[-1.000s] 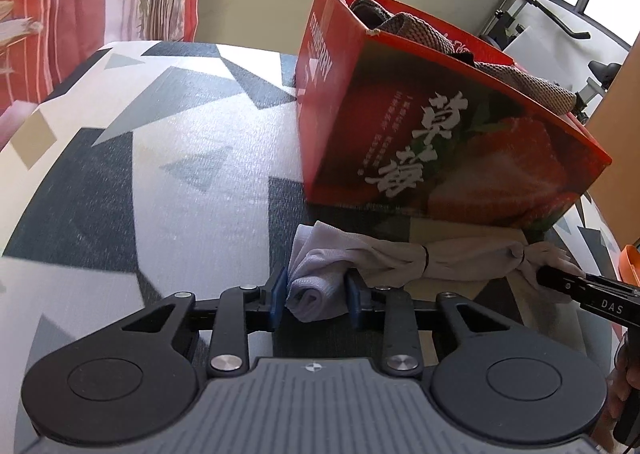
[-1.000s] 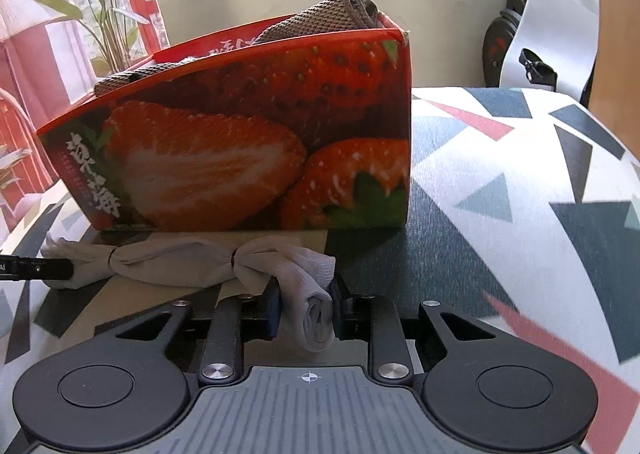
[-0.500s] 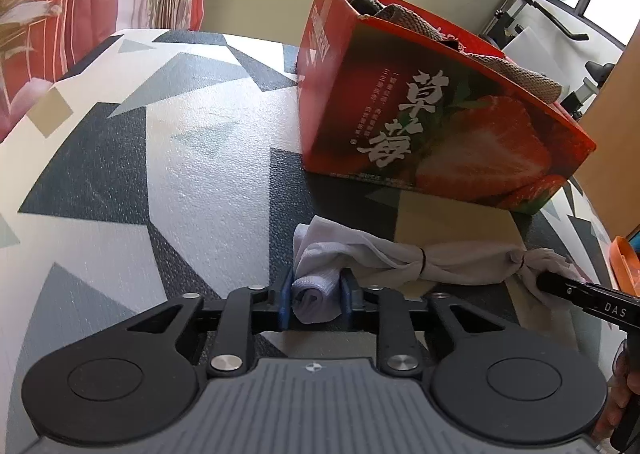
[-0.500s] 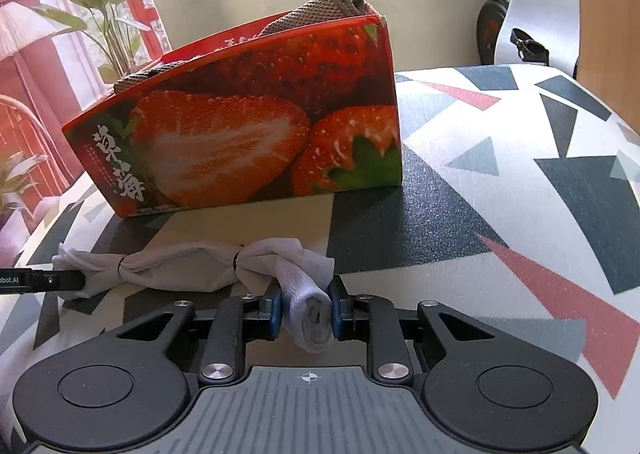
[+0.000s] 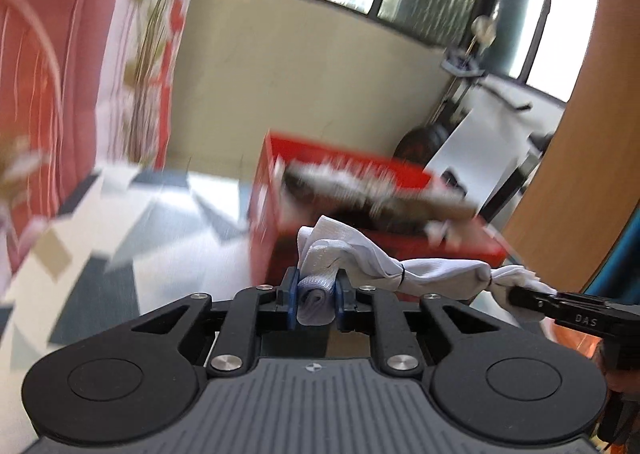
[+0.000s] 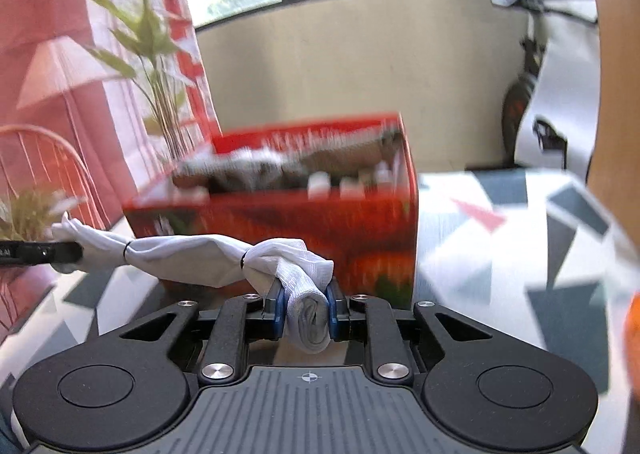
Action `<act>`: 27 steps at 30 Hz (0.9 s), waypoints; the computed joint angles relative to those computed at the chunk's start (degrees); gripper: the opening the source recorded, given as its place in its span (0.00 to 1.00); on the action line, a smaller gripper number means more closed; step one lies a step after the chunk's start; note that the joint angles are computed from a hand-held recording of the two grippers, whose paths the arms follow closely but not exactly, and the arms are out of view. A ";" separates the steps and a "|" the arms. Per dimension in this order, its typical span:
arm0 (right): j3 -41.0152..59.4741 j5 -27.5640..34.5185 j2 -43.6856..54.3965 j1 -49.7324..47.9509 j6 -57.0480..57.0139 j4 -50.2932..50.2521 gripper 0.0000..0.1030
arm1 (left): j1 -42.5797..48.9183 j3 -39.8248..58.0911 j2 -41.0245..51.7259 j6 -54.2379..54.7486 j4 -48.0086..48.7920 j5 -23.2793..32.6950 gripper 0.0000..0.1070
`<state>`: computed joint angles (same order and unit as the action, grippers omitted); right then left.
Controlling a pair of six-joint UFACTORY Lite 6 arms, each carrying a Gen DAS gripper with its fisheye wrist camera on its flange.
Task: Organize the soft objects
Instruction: 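Lift the white sock bundle and carry it over the red box with both grippers, then lower the sock bundle into the box and open both grippers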
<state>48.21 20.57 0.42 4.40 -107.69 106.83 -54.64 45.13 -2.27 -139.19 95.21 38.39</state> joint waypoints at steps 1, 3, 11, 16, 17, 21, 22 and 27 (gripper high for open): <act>2.13 -0.19 0.13 -0.11 3.34 -3.27 0.17 | 0.38 1.87 0.03 2.32 -0.54 0.07 0.17; 7.29 -0.95 1.58 0.00 9.41 -9.71 0.17 | 1.80 7.47 1.86 8.58 -2.03 -0.66 0.17; 33.45 -0.19 15.93 1.50 44.88 -49.27 0.17 | 11.66 29.25 16.45 37.69 -22.32 -12.59 0.17; 45.80 4.03 25.84 3.24 63.70 -71.66 0.17 | 16.05 38.22 25.28 56.81 -38.35 -16.89 0.17; 46.83 4.39 26.88 3.47 64.94 -73.22 0.17 | 16.62 40.00 26.99 61.08 -42.38 -16.76 0.17; 53.96 8.03 32.35 4.20 70.60 -78.76 0.17 | 18.76 44.42 30.96 75.39 -55.09 -16.19 0.17; 55.87 9.46 33.84 4.10 71.68 -79.49 0.17 | 19.21 45.38 31.80 77.43 -57.09 -16.12 0.17; 69.96 17.05 43.88 4.81 78.61 -87.24 0.17 | 21.58 52.78 37.27 88.20 -67.59 -14.19 0.17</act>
